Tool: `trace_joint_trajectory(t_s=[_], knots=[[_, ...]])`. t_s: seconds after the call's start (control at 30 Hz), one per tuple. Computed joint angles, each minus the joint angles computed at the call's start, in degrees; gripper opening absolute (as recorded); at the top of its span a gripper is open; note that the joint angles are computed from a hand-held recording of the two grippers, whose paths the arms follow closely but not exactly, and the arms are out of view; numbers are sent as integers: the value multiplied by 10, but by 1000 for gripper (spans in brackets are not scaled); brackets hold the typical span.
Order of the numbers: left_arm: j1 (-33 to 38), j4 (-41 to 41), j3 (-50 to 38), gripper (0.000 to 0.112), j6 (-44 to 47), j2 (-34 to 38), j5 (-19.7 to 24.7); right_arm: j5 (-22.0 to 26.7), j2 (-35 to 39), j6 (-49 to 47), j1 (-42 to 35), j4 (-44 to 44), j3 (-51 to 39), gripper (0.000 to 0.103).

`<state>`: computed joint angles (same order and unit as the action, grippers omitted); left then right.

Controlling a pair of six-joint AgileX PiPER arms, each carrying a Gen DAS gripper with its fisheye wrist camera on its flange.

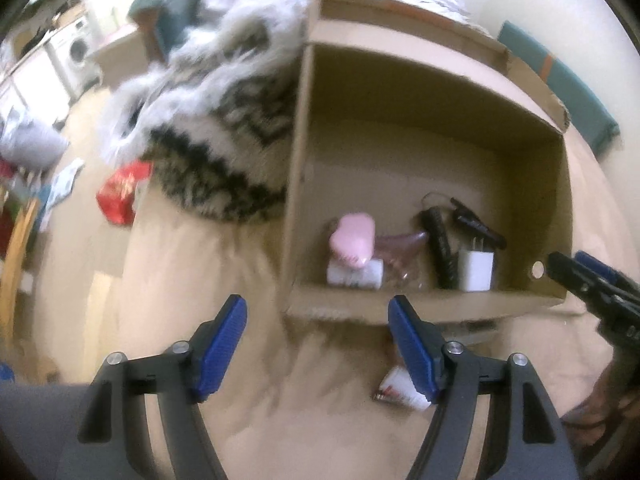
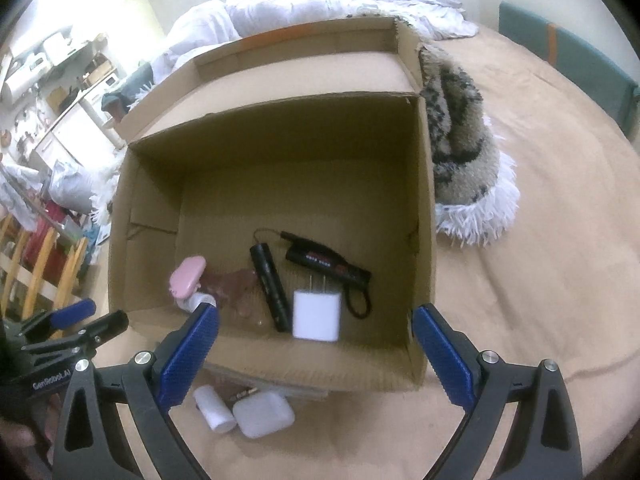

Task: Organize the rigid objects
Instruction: 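Withdraw both grippers from the box toward the remaining items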

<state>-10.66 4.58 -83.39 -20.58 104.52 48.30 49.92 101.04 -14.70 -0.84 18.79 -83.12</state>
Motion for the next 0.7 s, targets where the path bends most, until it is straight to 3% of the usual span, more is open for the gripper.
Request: trace_joint_trajectory(t_s=[0.27, 0.4, 0.53, 0.7], knots=[[3, -24, 20, 71, 7, 14, 12, 19, -33, 11, -21, 41, 65, 103], [-12, -91, -4, 71, 87, 61, 44, 30, -32, 30, -23, 49, 88, 103], [-40, -86, -7, 71, 136, 82, 45, 40, -20, 37, -29, 52, 84, 103], [-49, -145, -11, 71, 243, 96, 51, 70, 16, 46, -64, 90, 72, 103]])
